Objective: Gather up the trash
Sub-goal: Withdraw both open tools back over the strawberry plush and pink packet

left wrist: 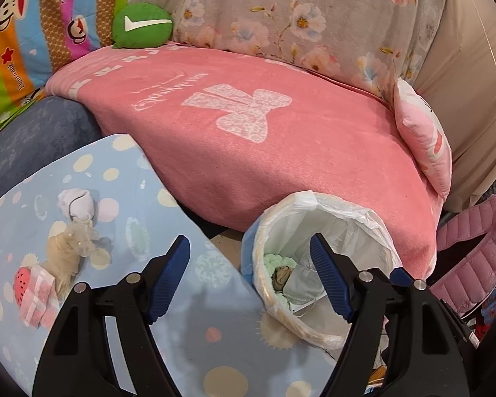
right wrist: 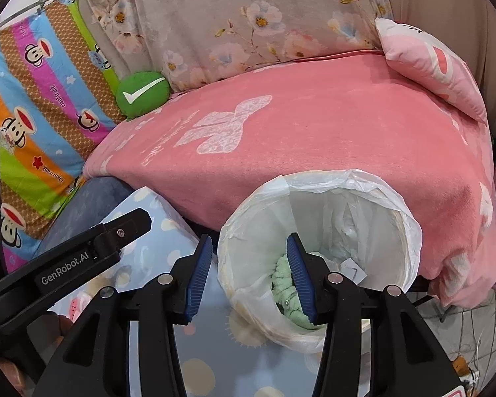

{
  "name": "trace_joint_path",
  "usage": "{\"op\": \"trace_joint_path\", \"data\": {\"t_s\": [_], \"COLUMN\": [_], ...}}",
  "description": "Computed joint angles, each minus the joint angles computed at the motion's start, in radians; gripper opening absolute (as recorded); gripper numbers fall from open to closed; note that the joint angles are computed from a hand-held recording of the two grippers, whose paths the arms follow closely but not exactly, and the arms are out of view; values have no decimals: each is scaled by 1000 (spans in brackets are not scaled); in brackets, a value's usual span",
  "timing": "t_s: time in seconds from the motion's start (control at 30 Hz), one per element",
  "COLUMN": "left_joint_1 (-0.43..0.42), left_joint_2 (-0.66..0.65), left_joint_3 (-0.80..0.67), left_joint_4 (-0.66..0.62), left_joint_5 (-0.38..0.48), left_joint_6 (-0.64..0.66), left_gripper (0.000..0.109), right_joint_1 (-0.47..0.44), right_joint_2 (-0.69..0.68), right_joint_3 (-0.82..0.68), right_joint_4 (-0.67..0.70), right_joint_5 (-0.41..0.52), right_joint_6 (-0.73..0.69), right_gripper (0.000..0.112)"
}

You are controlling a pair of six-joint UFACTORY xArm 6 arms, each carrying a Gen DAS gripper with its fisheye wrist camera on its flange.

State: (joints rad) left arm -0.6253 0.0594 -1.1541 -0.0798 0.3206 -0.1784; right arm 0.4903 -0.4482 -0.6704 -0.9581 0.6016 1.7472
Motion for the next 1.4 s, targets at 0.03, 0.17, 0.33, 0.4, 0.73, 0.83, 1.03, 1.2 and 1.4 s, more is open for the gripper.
{"op": "trace_joint_path", "data": {"t_s": [0.03, 0.17, 0.33, 0.4, 0.73, 0.83, 1.03, 1.2, 1.4], "left_joint_1": [6, 31, 68, 82, 169, 202, 275, 338, 436], "left_joint_2": [-8, -34, -68, -80, -131, -145, -165, -159, -131], "left_joint_3": [10, 40, 82, 99, 173, 195, 229, 240, 238], "left_joint_4": [-3, -22, -48, -59, -80, -66, -23, -78, -166], "left_joint_5": [-3, -6, -9, -11, -7, -9, -13, 2, 55], "left_joint_6": [1, 14, 31, 42, 63, 54, 32, 96, 196], "left_gripper": [71, 71, 71, 72, 73, 79, 84, 84, 84], "right_joint_1": [8, 33, 66, 81, 144, 160, 190, 217, 243], "right_joint_2": [9, 43, 89, 111, 242, 288, 390, 475, 591], "right_joint_3": [-9, -44, -88, -108, -228, -271, -361, -443, -547], "right_joint_4": [-1, 2, 8, 11, 37, 50, 86, 112, 178], "right_joint_5": [2, 5, 10, 12, 1, -7, -23, -31, -54], "right_joint_6": [0, -8, -19, -25, -75, -97, -152, -186, -258], "right_gripper": [48, 49, 49, 49, 49, 49, 51, 56, 57]}}
